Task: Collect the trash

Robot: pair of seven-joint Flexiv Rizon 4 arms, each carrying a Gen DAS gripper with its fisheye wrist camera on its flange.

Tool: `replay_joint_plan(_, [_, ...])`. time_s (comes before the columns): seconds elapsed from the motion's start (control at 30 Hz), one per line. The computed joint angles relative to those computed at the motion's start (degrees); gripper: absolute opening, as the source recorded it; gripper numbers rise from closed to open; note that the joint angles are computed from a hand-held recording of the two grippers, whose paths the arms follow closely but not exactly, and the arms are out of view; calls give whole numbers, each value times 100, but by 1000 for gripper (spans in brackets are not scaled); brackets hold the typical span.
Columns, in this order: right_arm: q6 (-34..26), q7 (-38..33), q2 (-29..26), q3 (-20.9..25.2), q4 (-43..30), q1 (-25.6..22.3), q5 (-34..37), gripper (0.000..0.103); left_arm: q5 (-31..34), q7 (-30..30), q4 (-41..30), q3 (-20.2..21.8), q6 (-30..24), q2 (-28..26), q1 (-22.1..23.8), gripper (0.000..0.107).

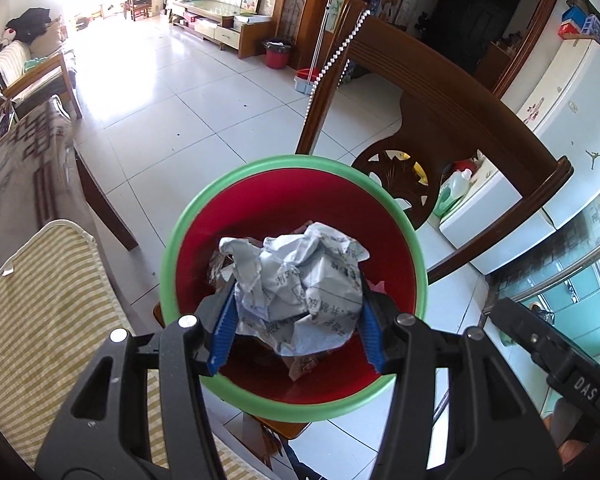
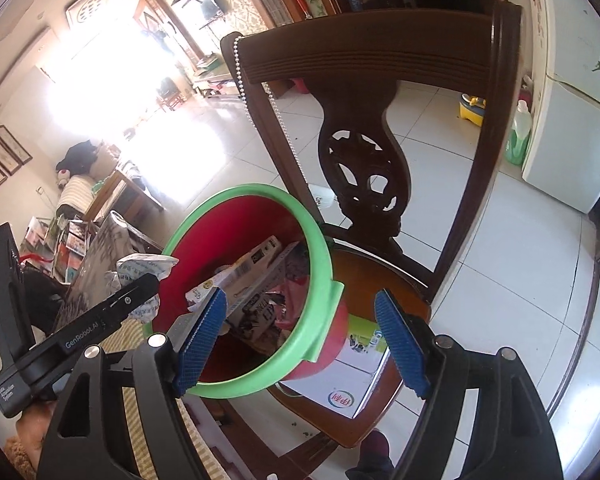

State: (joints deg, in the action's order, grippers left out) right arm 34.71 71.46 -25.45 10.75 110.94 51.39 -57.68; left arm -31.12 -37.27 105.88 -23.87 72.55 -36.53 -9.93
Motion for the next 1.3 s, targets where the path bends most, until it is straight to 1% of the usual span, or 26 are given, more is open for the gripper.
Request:
replay_joint_plan(0.07, [-33, -51, -10, 13, -31, 9, 32, 74, 49, -46, -33, 58, 7, -37, -52, 50])
replay_joint_plan(0.17, [-36, -154, -47, 0, -100, 13, 54, 74, 193, -258, -165, 237, -127, -120, -199, 50])
replay_joint_plan(0.33, [-74, -262, -68, -21, -158, 34, 74, 74, 381, -414, -274, 371, -192, -187, -282, 50])
replay_joint_plan(0.5, [-201, -354, -74, -21, -223, 59, 136, 75, 743, -704, -516, 702, -365, -330, -496, 51])
replay_joint_plan(0.57, [-228, -370, -82, -25, -242, 69, 142, 75, 834, -728, -537, 717, -403, -343, -484, 51])
replay_joint_plan(0.67, [-258, -402, -109, -22, -300, 91, 165, 75, 871, -640, -483, 619, -381, -322, -399, 51])
replay_joint_plan(0.77, [-307, -469, -138, -28, -364, 113, 201, 75, 857, -599, -488, 566, -476, -327, -356, 51])
replay_joint_plan(0.83, [-456, -570, -161, -14, -449, 156, 299, 75, 860, -564, -506, 561, -607, -326, -347, 60])
replay_joint_plan(0.87, [-510, -611, -165, -9, -473, 171, 337, 75, 857, -534, -484, 559, -581, -317, -343, 64])
replay_joint_plan(0.9, [-588, -661, -177, -1, -516, 194, 391, 75, 834, -489, -436, 530, -500, -304, -320, 74])
replay_joint_plan(0.93, [-642, -687, -187, 4, -549, 213, 431, 75, 787, -431, -374, 471, -396, -288, -274, 78])
replay_joint_plan(1.0, [-719, -675, -195, 8, -590, 250, 492, 76, 695, -347, -283, 382, -340, -233, -168, 80])
replay_joint_plan(1.1, [-831, -677, -234, 7, -688, 305, 568, 80, 502, -208, -144, 248, -304, -129, 17, 87])
replay_joint_plan(1.2, [-1031, -736, -321, -13, -883, 400, 617, 83, 202, 102, 90, 11, -221, 39, 327, 87])
replay_joint_plan(1.3, [-1209, -913, -485, -62, -1211, 490, 659, 90, -59, 398, 251, -96, -233, 197, 529, 87])
